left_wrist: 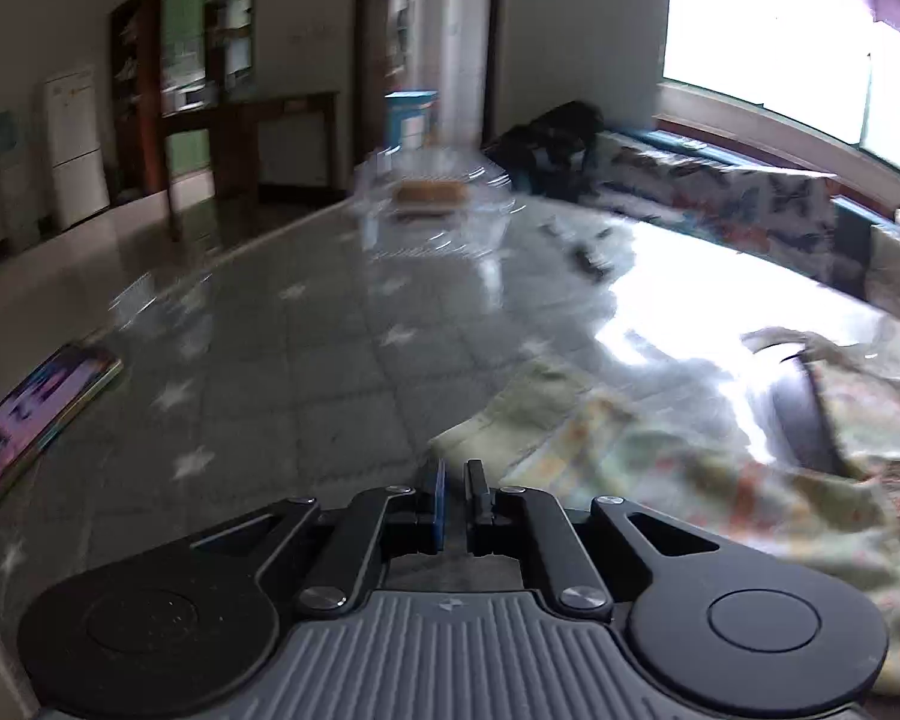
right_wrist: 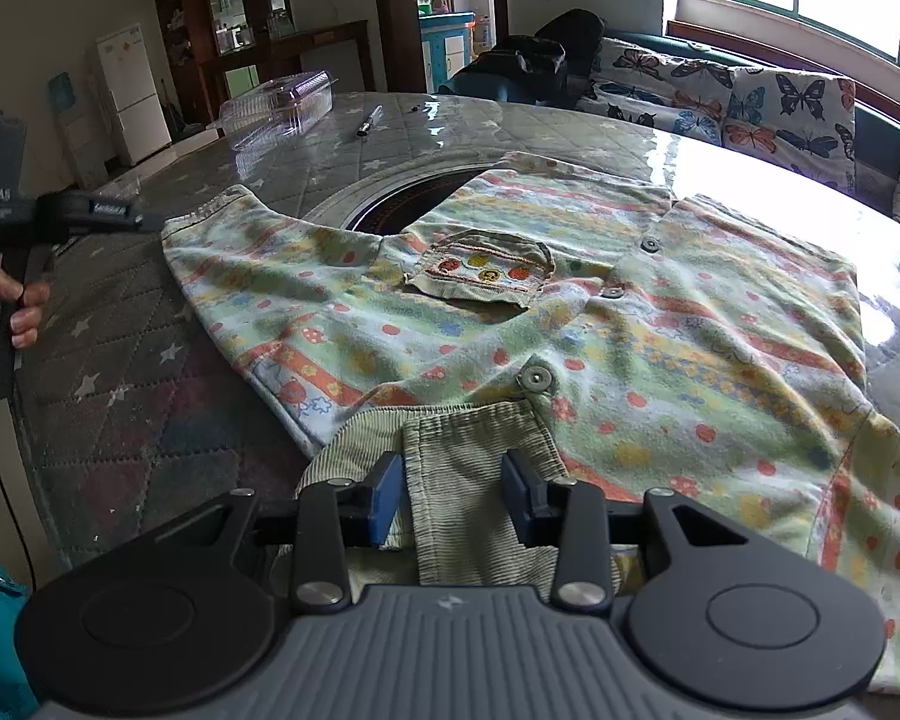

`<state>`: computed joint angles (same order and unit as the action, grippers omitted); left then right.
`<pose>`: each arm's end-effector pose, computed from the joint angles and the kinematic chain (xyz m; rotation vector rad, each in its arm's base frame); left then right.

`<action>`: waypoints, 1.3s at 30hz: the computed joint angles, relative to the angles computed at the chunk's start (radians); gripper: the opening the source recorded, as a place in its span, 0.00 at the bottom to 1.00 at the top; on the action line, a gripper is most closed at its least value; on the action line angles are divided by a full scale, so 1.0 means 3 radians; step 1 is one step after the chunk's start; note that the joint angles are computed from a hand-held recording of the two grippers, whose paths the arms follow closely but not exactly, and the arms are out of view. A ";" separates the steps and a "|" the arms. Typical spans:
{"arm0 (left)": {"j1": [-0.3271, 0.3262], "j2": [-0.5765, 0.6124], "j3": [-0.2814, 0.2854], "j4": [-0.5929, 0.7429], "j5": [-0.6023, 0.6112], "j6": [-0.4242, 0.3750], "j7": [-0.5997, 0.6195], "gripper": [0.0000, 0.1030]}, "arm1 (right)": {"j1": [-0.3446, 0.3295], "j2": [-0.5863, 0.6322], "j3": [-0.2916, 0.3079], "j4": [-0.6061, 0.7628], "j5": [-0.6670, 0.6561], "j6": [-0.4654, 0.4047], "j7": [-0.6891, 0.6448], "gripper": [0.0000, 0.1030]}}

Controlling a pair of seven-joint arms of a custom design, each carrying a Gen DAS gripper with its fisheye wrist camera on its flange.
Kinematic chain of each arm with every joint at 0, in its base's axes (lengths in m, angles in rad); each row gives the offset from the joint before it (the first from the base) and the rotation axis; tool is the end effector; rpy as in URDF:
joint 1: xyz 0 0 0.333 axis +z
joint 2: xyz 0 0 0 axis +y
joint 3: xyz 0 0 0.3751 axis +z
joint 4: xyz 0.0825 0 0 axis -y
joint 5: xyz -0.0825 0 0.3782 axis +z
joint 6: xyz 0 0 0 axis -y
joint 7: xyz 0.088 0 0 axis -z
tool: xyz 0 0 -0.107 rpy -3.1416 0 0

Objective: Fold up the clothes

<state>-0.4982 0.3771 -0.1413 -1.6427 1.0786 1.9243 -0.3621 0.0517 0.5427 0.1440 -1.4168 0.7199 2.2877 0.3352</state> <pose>0.5938 -0.3470 0.4788 -2.0989 0.7919 -0.4635 0.7525 0.1374 0.4812 -2.3016 0.6754 -0.1518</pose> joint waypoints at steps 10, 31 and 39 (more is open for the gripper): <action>0.0067 0.0542 0.0150 0.0725 -0.0049 0.0768 0.0846 0.14 | 0.0003 -0.0010 0.0004 -0.0025 0.0012 0.0030 -0.0003 0.37; 0.0023 0.0544 0.0333 0.0696 -0.0209 0.0523 0.0889 0.70 | 0.0013 -0.0037 0.0010 -0.0081 0.0036 0.0096 -0.0026 0.42; -0.0024 0.0485 0.0322 0.0677 -0.0208 0.0338 0.0788 0.88 | 0.0018 -0.0034 0.0010 -0.0079 0.0029 0.0107 -0.0039 0.43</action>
